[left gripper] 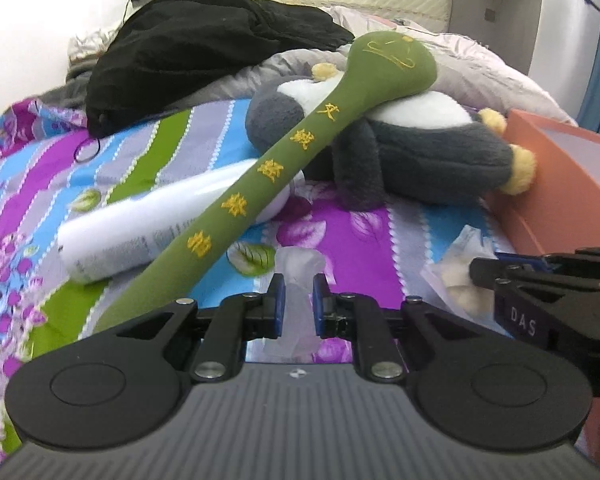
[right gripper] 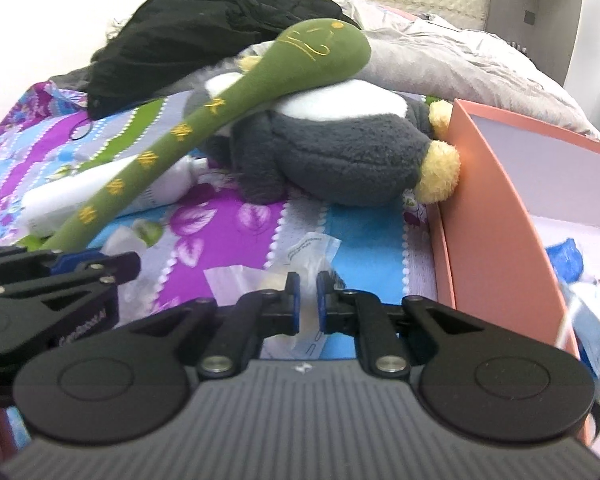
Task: Organize soft objects
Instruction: 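Lift both clear plastic items and carry them over the pink box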
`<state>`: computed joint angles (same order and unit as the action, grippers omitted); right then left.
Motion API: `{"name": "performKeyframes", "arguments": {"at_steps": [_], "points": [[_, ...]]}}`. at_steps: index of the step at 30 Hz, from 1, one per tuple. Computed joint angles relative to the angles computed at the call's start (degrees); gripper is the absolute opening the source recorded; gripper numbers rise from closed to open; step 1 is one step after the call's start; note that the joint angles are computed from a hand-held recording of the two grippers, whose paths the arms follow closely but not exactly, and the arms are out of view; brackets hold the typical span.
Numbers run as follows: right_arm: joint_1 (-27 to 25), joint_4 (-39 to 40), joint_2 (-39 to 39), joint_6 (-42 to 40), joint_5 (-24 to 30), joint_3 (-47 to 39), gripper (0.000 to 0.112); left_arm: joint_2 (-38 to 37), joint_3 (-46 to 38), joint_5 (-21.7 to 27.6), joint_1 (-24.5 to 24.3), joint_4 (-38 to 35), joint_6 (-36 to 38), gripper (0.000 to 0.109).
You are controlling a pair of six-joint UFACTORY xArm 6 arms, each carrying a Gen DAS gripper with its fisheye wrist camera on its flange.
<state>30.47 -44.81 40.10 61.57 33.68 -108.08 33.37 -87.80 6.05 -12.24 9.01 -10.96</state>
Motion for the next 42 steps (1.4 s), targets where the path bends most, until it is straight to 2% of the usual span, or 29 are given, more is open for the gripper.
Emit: {"name": "performKeyframes", "arguments": {"at_steps": [6,13,17,20,27,29,42], "points": [[2.11,-2.07,-6.52,5.62,-0.95,8.41,0.012,-7.06,7.88,1.52,-1.27,-22.98,20.38,0.017],[4.36,-2.40,-11.75,10.48,-0.02,14.12,0.012,-13.25,12.32,7.30,-0.59,-34.00,30.28,0.017],[5.11,-1.33,-13.28,10.30,0.73,15.23,0.012,-15.78,12.78,11.74,0.17,-37.14,33.38,0.017],[5.38,-1.36,-14.73,12.28,0.94,16.36,0.012,-17.45,13.18,13.18,0.48,-36.91,33.72,0.017],[6.91,-4.54,-20.42,16.51,2.63,20.75,0.012,-22.10,14.74,15.06,0.15,-41.51,36.83,0.017],[7.28,-5.33,-22.48,18.18,2.68,22.37,0.012,-23.42,14.67,17.02,0.00,-42.22,36.84,0.017],[6.90,-18.84,-33.80,27.41,4.36,29.16,0.012,-29.53,12.40,20.28,-2.37,-48.66,41.39,0.017]]}}
